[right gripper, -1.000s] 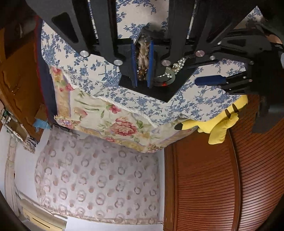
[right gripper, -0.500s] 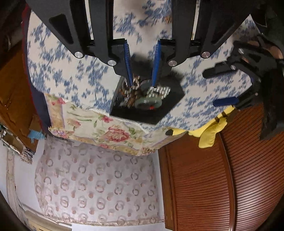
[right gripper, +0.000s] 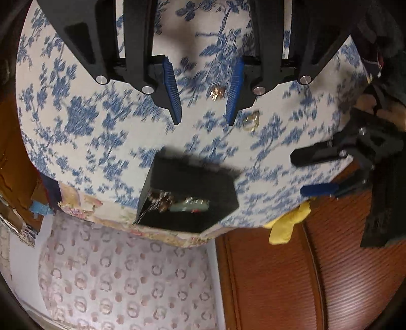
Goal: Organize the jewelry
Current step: 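Move both open tools to the gold ring and gold flower earring, then grasp the gold pearl ring with the left tool while the right tool grasps the gold flower earring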
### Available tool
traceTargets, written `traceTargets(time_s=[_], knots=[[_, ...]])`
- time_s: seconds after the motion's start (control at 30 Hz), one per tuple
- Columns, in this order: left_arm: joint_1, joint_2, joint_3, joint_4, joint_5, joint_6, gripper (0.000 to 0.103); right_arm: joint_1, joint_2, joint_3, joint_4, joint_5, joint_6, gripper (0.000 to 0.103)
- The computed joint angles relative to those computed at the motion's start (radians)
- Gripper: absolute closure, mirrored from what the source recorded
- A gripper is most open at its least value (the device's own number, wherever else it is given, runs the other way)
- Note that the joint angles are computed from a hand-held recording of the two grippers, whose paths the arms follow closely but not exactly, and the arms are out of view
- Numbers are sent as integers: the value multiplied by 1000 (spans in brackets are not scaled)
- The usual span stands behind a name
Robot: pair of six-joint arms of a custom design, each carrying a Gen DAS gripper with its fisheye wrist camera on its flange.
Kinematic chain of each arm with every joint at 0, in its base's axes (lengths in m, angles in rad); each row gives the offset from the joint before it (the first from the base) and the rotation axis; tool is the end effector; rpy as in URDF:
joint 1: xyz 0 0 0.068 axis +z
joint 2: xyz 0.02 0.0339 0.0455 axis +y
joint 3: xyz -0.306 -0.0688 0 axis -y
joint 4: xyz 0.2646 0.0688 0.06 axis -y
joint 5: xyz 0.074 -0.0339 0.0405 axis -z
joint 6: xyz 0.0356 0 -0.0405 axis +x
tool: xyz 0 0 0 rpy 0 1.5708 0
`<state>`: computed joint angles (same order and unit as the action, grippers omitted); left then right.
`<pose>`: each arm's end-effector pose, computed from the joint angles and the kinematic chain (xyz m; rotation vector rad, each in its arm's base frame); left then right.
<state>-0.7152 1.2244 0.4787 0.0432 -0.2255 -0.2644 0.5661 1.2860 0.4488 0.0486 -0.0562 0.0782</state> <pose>0.1820 -0.1475 0.1956 0.3899 2.2321 -0.2675 0.1955 0.1266 0.1731 -0.6042 2.3126 0.3757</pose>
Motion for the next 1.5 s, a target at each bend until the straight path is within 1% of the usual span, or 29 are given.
traceTargets(time_s=[0.1,0.23,0.43,0.47,0.5,0.53,0.57,0.7,0.97,1.0,1.13,1.17,1.2,1.23,1.3,1.4,1.47,1.5], knots=[[-10,14,-9,1,0,-5,8,28,40,0,-1,7,1,64],[-16,30,-14,-1,-6,-13,8,79,89,9,-2,59,-9,64],[-19,29,-24,-2,-7,-28,8,101,121,22,2,107,-18,65],[-20,29,-26,-1,-6,-28,8,103,122,21,3,107,-20,70],[-21,31,-26,-2,-7,-28,8,105,124,22,5,106,-22,80],[-23,36,-24,-6,-10,-27,8,106,124,23,4,105,-28,84],[-24,42,-20,-9,-11,-27,8,109,124,24,4,107,-33,86],[-28,75,-2,-18,15,-25,8,107,110,17,-2,102,-48,87],[-74,162,56,-19,37,-14,9,37,28,-20,-11,67,-44,87],[-79,168,61,-20,37,-13,13,24,14,-24,-14,61,-45,87],[-101,219,105,-50,35,-3,35,-10,-18,-28,-27,44,-51,86],[-105,230,114,-55,37,-2,38,-15,-23,-29,-28,42,-52,86],[-106,239,120,-58,45,2,46,-18,-27,-30,-30,41,-53,86],[-107,252,128,-64,59,7,57,-21,-30,-30,-31,39,-54,86],[-114,274,141,-78,56,4,66,-21,-31,-29,-32,39,-53,86],[-126,279,138,-73,32,9,68,-22,-32,-30,-33,38,-55,86],[-129,280,139,-72,26,11,74,-22,-35,-31,-35,36,-55,86],[-125,279,136,-68,33,16,83,-22,-35,-31,-35,37,-55,86]])
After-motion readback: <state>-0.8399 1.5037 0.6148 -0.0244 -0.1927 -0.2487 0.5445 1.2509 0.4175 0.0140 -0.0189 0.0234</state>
